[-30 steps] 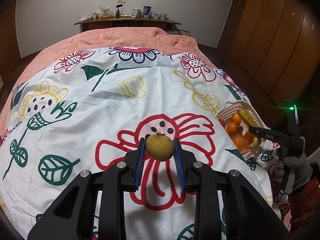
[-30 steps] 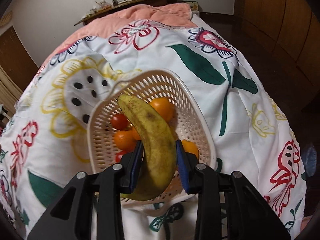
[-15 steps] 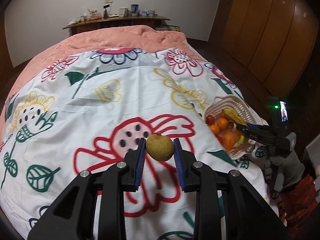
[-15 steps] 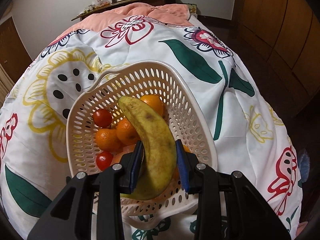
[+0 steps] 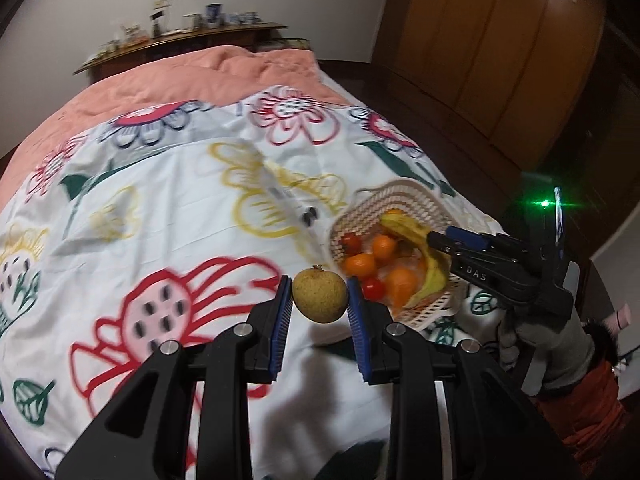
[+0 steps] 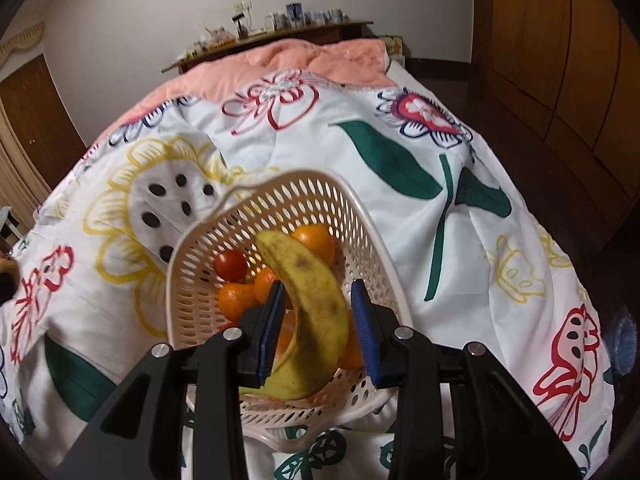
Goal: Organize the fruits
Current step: 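Carry the banana into the white basket and open the right tool, then carry the brown kiwi into the white basket and open the left tool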
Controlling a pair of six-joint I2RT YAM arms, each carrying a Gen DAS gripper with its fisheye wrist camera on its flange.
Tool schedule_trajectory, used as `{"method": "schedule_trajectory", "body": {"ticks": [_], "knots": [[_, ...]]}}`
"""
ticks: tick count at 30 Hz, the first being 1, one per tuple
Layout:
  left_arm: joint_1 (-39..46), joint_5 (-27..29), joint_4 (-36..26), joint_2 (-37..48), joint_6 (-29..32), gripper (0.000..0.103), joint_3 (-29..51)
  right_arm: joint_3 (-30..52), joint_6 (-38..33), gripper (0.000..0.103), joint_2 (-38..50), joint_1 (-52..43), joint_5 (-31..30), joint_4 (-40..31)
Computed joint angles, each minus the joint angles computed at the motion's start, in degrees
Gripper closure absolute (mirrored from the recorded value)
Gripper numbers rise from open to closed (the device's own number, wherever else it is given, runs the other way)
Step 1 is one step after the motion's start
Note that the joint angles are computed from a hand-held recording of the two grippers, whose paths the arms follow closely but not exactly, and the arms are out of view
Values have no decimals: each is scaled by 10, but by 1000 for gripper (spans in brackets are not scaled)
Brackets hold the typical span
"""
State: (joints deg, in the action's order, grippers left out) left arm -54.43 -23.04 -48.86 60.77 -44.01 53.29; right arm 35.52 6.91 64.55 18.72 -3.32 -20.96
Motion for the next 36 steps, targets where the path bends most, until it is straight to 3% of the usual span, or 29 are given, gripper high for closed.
{"method": "schedule_trajectory", "body": {"ticks": [8,11,21,23,25,29,31,36], "knots": [[30,69,87,127,60,75,48,-24,-2,68,-80,-49,-49,-16],[37,80,103,169,78,75,72,-36,-3,61,-107,-67,-60,-22],[51,97,131,253,90,75,109,-54,-15,60,-146,-114,-95,-41],[51,92,136,253,89,68,107,-59,-15,60,-145,-117,-99,-38],[53,90,143,246,86,52,100,-62,-16,60,-147,-120,-101,-40],[55,78,141,231,75,48,92,-65,-19,60,-153,-128,-103,-47],[53,63,134,225,67,38,89,-65,-18,60,-157,-130,-106,-54],[36,9,113,211,59,23,88,-67,-14,51,-171,-129,-109,-74]]}}
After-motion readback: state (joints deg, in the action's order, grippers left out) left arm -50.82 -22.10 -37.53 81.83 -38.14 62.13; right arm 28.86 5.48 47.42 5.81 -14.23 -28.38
